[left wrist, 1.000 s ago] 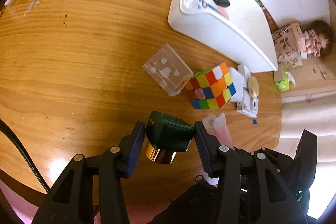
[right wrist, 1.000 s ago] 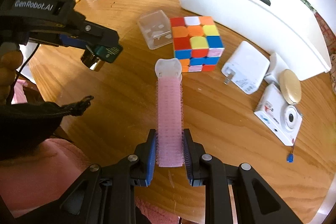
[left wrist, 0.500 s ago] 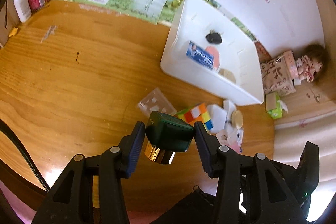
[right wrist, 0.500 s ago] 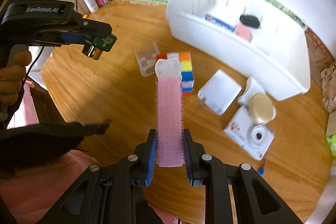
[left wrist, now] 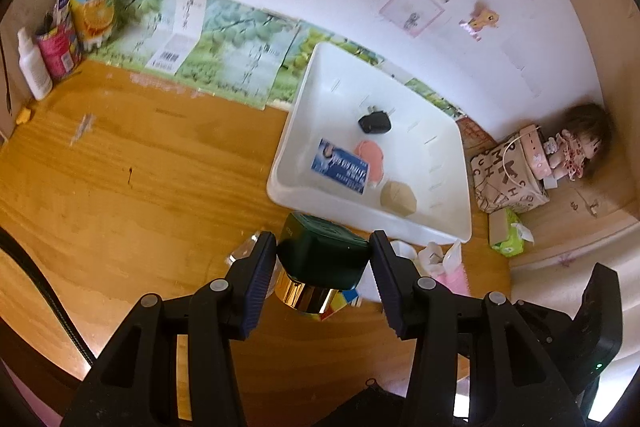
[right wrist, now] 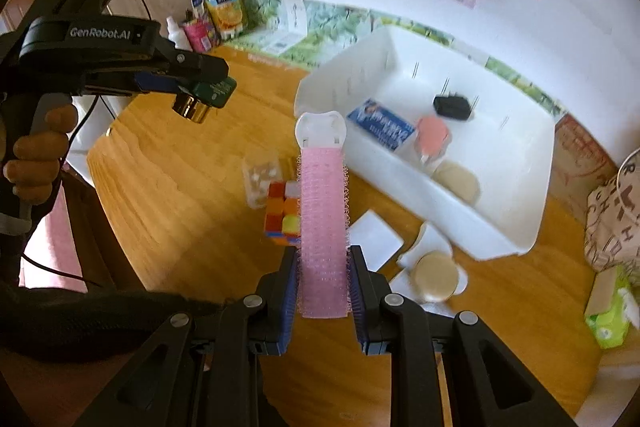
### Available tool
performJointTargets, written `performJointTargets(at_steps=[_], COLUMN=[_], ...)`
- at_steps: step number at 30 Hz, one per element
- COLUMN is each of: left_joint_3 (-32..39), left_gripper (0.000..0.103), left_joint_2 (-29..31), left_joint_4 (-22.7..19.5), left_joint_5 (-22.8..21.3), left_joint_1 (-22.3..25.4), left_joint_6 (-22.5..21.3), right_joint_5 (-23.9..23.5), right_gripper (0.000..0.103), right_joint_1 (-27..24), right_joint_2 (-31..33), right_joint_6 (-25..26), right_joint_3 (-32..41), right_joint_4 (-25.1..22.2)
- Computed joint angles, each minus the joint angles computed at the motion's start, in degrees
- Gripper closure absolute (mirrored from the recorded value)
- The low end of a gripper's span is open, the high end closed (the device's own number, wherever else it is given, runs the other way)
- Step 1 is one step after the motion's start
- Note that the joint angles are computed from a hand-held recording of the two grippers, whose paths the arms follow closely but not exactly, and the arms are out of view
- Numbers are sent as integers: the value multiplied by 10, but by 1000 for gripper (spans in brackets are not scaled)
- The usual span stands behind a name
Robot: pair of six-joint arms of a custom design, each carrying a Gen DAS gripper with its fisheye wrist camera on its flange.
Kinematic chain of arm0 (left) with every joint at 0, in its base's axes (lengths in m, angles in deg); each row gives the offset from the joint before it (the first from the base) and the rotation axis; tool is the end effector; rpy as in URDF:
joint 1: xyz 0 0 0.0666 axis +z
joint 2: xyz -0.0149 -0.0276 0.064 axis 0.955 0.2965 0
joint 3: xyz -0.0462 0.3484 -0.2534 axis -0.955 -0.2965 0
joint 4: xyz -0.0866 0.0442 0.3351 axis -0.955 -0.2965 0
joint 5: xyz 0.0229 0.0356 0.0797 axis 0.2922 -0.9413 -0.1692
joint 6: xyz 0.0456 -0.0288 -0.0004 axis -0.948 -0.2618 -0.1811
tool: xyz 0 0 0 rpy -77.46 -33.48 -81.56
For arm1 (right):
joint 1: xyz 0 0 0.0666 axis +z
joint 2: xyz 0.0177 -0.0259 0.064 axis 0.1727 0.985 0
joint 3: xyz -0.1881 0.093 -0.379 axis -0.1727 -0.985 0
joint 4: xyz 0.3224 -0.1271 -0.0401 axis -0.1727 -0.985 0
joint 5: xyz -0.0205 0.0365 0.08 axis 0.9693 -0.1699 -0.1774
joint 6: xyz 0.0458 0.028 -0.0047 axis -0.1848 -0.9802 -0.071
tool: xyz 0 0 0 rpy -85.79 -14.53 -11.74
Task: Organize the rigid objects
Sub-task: 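Lift the green bottle with left tool while right tool carries the pink roller over the bin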
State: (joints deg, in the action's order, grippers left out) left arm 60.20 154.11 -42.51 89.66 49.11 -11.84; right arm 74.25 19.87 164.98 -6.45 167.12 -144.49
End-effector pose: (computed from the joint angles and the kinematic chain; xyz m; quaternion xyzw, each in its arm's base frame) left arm 0.5675 -0.2558 0.4641 -0.0451 0.9522 -0.2112 0.2161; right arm 0.5001 0.0944 0.4247 -0.2594 0.9314 0.0806 0.2424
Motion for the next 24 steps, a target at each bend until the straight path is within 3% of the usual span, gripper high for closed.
performJointTargets(at_steps=[14, 24], left_joint_3=[186, 364], left_gripper=[51, 51], left_joint_2=[87, 191], left_joint_4=[-88, -145], left_joint_5=[-28, 7], left_joint_1=[-10, -10], left_joint_6=[-41, -66], right_joint_5=[-47, -54], right_gripper=[79, 79], right_joint_1=[-36, -61], right_joint_2=[40, 103], right_joint_6=[-13, -51], right_joint_3=[79, 147], right_joint_4=[9, -2])
